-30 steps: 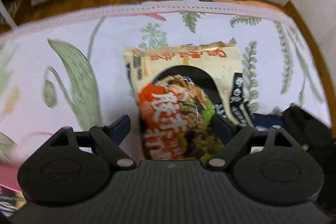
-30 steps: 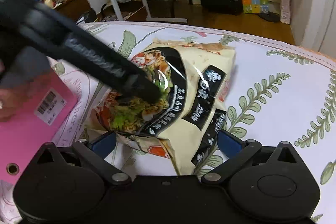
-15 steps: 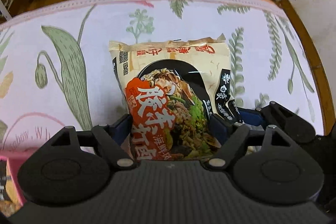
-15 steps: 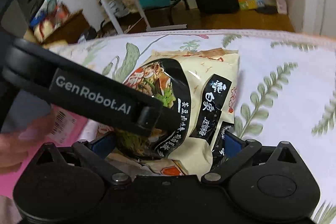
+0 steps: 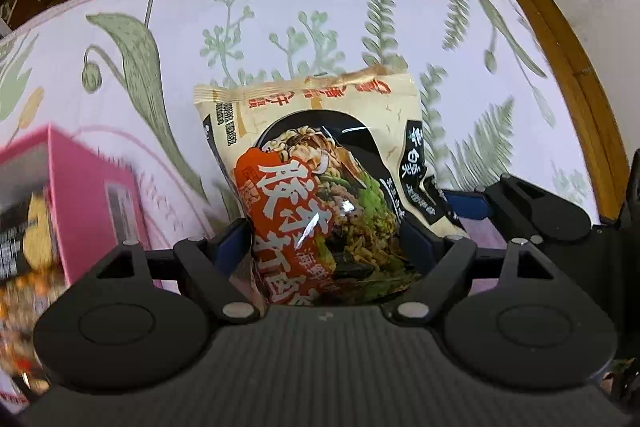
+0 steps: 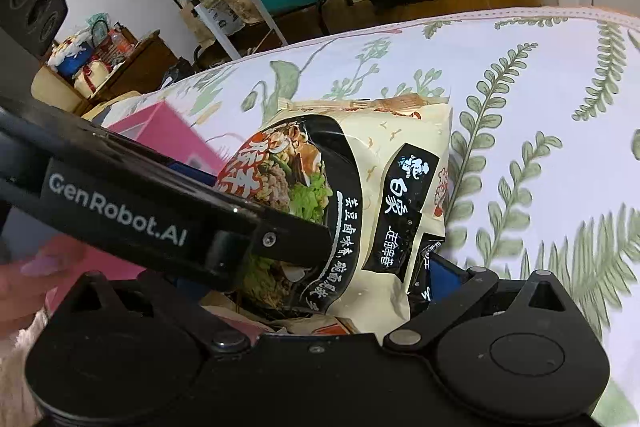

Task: Organize snacks
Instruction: 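Carry the noodle packet over the pink box and drop it in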

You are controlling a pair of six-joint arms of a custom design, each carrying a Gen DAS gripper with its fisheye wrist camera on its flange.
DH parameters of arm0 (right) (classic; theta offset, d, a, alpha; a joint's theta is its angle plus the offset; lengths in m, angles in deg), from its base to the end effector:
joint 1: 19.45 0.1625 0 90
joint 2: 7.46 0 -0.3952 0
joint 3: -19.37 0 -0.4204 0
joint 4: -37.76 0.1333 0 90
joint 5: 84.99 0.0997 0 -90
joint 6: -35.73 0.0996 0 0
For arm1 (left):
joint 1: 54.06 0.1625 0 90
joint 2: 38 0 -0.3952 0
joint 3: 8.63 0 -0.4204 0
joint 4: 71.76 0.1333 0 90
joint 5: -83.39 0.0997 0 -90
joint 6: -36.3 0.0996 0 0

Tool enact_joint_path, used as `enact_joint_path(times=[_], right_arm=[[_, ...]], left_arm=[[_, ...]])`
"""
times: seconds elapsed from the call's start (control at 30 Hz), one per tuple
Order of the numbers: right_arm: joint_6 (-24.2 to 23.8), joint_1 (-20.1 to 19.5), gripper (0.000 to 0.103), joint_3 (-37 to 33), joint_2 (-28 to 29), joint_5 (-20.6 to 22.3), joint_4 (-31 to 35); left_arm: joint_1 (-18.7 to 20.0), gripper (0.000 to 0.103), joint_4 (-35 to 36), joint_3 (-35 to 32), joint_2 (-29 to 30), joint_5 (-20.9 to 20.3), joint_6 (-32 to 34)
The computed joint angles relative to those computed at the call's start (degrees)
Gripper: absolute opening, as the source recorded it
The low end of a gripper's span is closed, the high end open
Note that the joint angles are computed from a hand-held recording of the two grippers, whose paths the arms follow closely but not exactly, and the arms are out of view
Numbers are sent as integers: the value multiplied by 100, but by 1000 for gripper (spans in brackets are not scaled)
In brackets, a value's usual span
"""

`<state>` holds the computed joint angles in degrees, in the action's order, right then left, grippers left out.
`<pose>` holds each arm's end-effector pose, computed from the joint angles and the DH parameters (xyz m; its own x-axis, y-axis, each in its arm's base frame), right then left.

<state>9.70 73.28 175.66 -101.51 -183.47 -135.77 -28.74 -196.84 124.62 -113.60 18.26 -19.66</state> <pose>0.1326 -0.2906 0.1291 -0.8705 -0.4027 0.2828 -0.4745 0.8391 -0.2660 -0.2691 -0.3211 0.0684 -0.8272 0.1705 -0.5354 0.2666 0.9578 -0.1070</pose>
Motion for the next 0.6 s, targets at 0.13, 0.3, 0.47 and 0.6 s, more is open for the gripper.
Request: enact_joint_path(times=[0.13, 0.3, 0.47, 0.6], right_arm=[[192, 389, 103, 280, -577, -257, 211], [430, 518, 103, 394, -1465, -125, 1283], [521, 1070, 103, 391, -2080, -296, 2081], [614, 1483, 103, 305, -2353, -420, 2594]], left_arm=[[-318, 80, 154, 231, -410, -248, -313], [-711, 80, 282, 657, -1076, -551, -923], [-1143, 80, 591, 887, -1690, -745, -1394], [-1509, 80, 978, 899, -1991, -779, -1549]])
